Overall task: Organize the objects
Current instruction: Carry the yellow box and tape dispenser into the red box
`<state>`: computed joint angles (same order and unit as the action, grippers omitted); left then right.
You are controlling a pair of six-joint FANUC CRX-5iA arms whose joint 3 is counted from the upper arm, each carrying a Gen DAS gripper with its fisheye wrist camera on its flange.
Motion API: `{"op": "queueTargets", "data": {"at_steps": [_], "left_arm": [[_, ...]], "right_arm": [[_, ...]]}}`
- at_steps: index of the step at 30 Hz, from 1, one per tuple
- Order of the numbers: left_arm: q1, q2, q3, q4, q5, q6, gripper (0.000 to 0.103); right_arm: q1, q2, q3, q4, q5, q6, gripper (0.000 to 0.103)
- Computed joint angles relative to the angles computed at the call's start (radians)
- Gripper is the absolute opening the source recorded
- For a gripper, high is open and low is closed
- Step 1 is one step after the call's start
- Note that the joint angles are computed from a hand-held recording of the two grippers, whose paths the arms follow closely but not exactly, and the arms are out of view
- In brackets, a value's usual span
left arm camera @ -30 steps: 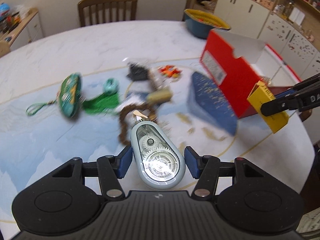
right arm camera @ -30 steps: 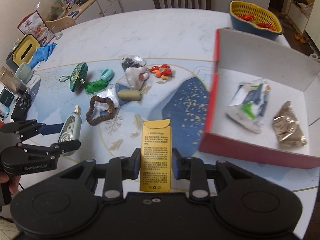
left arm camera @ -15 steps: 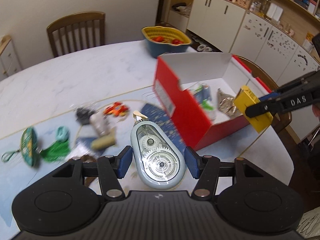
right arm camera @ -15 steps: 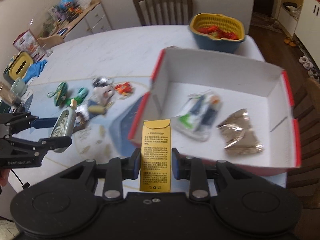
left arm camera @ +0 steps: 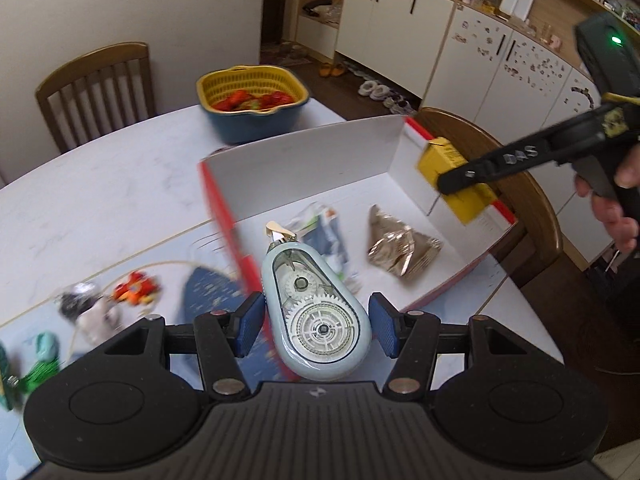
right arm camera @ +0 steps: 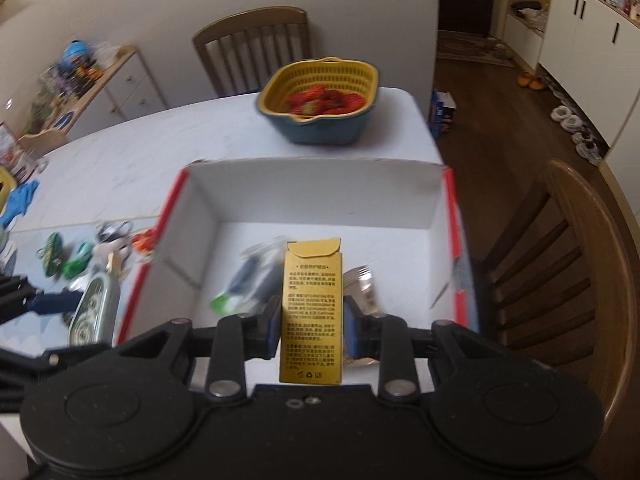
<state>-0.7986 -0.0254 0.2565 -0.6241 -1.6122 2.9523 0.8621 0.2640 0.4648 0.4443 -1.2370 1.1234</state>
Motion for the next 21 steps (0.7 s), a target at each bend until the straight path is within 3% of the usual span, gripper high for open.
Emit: {"op": "queueTargets", "data": {"at_steps": [7, 21], "left_arm": [[0.122, 0.062, 0.028, 0.081, 0.102, -0.123, 0.057], [0.277, 0.168, 0.053, 0.208, 0.184, -0.281, 0.057]], "right_arm": [[-0.064, 0.086, 0.102, -0.035, -0.015, 0.062, 0.029], [-0.112, 0.227, 0.228, -0.05, -0.099, 0.181, 0.029]]}}
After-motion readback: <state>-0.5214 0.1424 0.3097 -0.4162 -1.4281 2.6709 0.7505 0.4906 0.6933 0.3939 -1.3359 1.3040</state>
